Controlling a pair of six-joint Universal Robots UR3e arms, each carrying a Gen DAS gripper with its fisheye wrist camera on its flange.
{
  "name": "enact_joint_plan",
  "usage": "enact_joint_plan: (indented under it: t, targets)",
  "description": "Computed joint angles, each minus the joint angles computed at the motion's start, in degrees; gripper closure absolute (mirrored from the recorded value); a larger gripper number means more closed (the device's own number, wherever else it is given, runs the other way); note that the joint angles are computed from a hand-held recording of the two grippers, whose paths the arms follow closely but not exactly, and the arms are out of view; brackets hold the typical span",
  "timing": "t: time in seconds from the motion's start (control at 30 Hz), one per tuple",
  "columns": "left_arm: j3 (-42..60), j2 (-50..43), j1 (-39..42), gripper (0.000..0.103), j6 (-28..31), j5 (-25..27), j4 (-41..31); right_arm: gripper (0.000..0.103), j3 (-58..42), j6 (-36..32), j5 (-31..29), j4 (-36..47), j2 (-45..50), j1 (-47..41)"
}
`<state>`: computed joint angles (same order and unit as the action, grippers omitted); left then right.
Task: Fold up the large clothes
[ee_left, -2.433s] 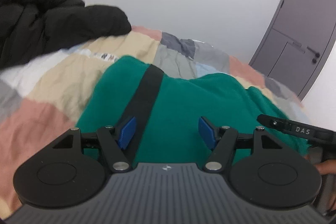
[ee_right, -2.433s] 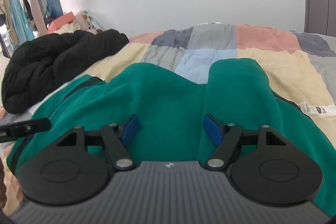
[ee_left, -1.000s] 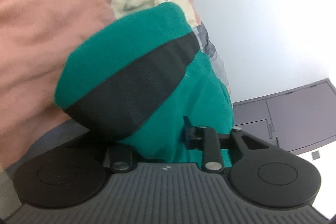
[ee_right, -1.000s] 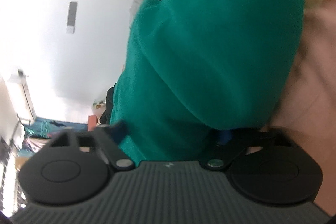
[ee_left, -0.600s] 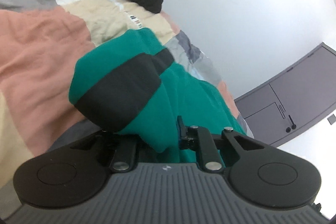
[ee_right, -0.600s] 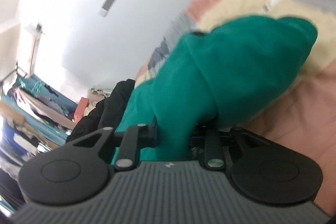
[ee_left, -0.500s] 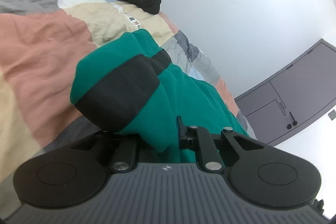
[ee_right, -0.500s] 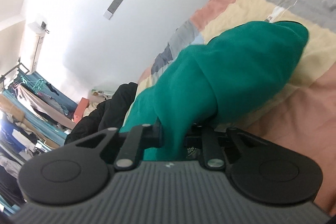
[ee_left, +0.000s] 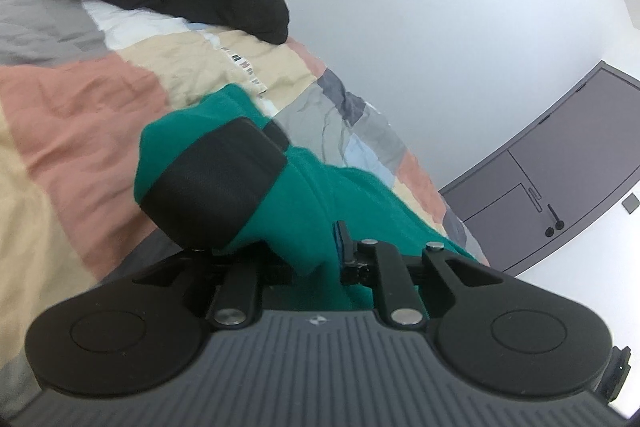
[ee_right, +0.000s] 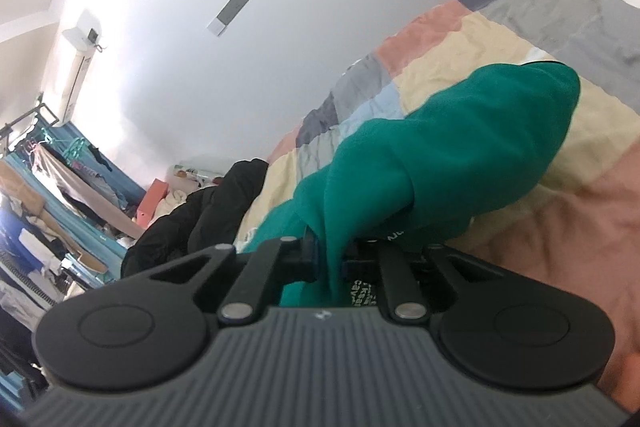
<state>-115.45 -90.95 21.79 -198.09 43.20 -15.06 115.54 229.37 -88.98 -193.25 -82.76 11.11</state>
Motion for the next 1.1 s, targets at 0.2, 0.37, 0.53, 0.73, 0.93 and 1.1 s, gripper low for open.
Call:
enact_joint_plan:
  t: [0.2,0.37,0.53,0.73,0.93,1.1]
  targets:
    - [15.0,-11.1,-2.7,0.066,-4.4,-0.9,1.3,0.090,-14.1,-4.0,2.7,13.0,3.6,-2.7]
    - [28.1,-22.4,-5.3,0.049,-8.1,-1.3,6.2,0.078,-28.3,-3.3,4.4,20.3,11.2,-4.6]
    - [39.9,-32.4,-8.5,0.037,-6.7,1.1,11.1,0.033,-39.2,-5.7,6.7,18.1,21.0,-6.0]
    - [57.6,-46.1,-11.6,0.034,-9.4,5.5,12.9,0.019,-52.5,-11.0,3.7,17.3,32.5,-4.6]
    - [71.0,-56.9,-13.5,0.034,-6.7,10.5,10.7,0.021,-59.6,-15.3,0.4,14.9,39.9,-3.8]
    - [85.1,-65.5,-15.0,0.034,-1.2,14.3,0.1,0.021,-73.6,-24.4,-1.4,25.4,47.1,-3.3]
